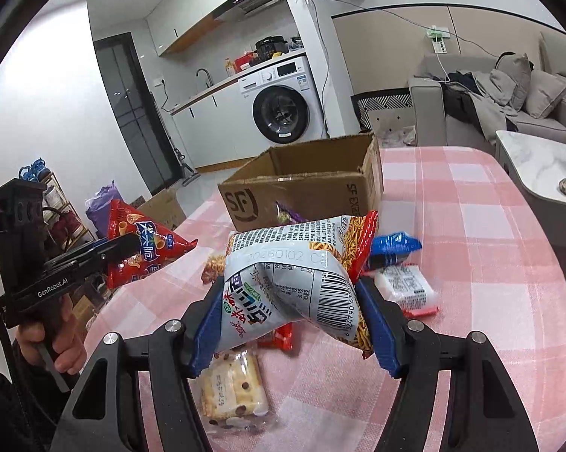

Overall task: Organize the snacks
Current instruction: 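Carry both bags over the cardboard box and release them inside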

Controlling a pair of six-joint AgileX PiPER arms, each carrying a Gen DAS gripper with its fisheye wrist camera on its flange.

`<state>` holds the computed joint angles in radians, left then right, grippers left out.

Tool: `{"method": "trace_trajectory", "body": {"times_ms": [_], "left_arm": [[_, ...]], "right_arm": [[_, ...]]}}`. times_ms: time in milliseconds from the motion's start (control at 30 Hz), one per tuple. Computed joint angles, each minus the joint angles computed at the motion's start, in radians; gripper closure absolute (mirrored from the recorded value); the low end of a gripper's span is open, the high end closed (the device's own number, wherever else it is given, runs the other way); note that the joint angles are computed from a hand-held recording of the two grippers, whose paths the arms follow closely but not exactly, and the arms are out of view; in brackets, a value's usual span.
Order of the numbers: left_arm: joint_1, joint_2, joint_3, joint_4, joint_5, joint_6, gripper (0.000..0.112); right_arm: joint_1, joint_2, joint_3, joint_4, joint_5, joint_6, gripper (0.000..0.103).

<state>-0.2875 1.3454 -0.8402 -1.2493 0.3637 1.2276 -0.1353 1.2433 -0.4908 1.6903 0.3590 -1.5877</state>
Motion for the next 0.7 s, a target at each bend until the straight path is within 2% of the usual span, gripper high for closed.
{"method": "trace_trajectory", "body": {"times_ms": [300, 700], "left_arm": [[-0.044, 0.041, -0.117, 0.132, -0.042, -0.171, 0.087], [-0.096, 0.173, -0.303, 0.289, -0.078, -0.350, 0.087]], "right_arm": [[0.037, 0.034, -0.128, -0.205, -0.060, 0.259, 0.034], [0.044, 0.109, -0.271, -0.404, -0.069, 0.489, 0.034]]}}
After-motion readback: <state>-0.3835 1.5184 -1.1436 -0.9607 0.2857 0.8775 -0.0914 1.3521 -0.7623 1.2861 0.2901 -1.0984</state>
